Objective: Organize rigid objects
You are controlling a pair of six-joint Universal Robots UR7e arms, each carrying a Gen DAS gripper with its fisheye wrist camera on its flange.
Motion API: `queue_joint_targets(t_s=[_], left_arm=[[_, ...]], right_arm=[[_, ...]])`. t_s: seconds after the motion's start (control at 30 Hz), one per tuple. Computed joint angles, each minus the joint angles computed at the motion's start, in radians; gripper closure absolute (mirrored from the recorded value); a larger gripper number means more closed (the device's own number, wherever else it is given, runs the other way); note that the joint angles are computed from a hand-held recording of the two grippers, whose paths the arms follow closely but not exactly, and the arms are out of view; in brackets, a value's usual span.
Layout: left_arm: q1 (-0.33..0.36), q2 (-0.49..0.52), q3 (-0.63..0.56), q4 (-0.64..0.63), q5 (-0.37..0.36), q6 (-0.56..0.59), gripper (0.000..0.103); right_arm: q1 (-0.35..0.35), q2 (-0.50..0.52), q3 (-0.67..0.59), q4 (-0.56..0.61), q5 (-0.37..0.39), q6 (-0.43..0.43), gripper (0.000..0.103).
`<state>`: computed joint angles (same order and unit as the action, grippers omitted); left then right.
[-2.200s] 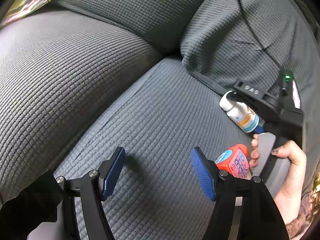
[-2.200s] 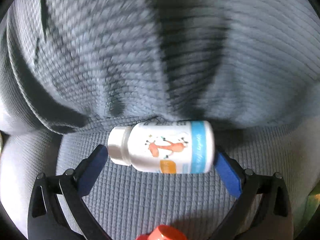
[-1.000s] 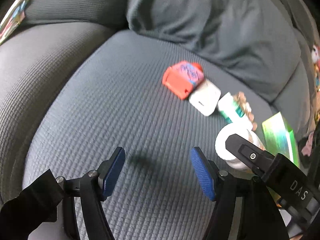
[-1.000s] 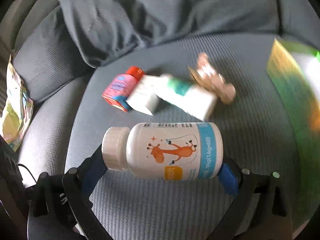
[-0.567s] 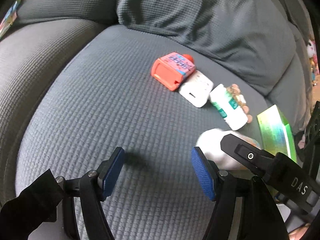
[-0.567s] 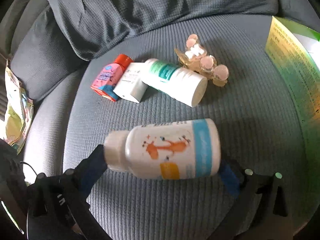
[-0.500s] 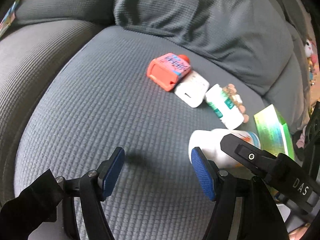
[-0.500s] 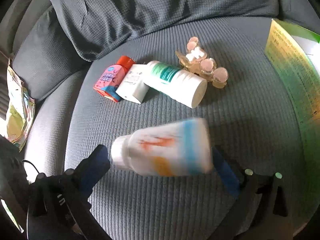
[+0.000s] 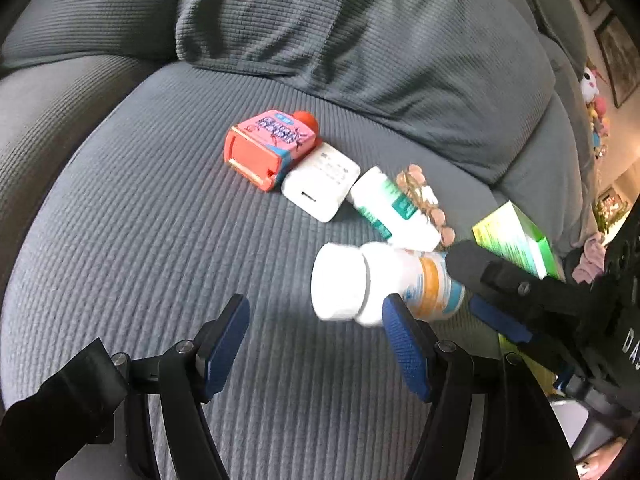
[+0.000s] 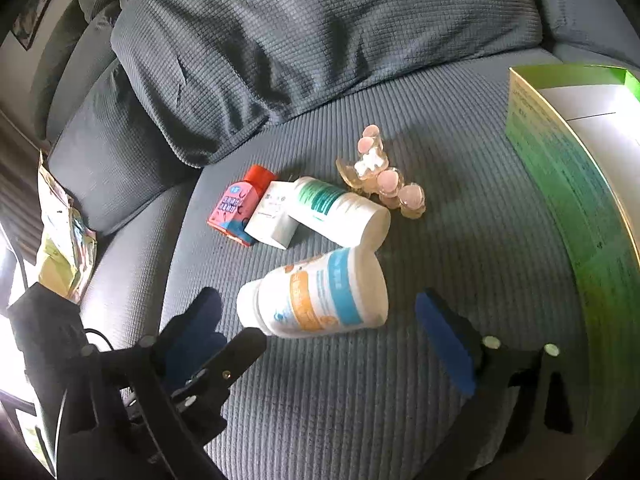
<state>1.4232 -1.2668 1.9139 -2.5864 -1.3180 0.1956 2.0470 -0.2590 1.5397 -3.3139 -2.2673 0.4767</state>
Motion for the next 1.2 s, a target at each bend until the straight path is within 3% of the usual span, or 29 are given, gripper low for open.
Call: queue_joint_targets(t_s=[0.17, 0.43, 0.63, 1.07, 1.1, 1.13, 1.17, 1.2], left_arm=[[0.019, 0.037, -0.039, 0.034, -0.068, -0.015, 0.029], [0.023, 0.065, -0.056, 0.032, -0.136, 0.032, 0.029], [0.039, 0.085, -0.077, 0.033, -0.195, 0.075, 0.029], [-0.001, 0.041, -0.02, -0.04, -0.17, 0.107, 0.032], [-0.005, 0.028, -0.011, -0.04, -0.197, 0.129, 0.045], [-0.008, 0.016, -0.009, -0.015, -0.233, 0.137, 0.047], [-0.008, 0.006, -0.008, 0.001, -0.266, 0.148, 0.052], [-0.022, -0.012, 0.011, -0.011, -0.263, 0.161, 0.052]], right_arm=[[-0.025, 0.002, -0.006, 0.003, 0.034, -0.031, 0.012], [-0.092, -0.004, 0.005, -0.016, 0.166, 0.0, 0.018], [-0.102, 0.0, -0.003, -0.028, 0.178, -0.008, 0.018], [-0.095, 0.004, 0.022, -0.118, 0.169, -0.037, 0.029], [-0.087, 0.001, 0.022, -0.123, 0.16, -0.042, 0.031], [-0.078, -0.006, 0.028, -0.135, 0.153, -0.051, 0.041], [-0.076, -0.017, 0.044, -0.154, 0.188, -0.064, 0.044], [-0.078, -0.028, 0.061, -0.189, 0.247, -0.074, 0.055]])
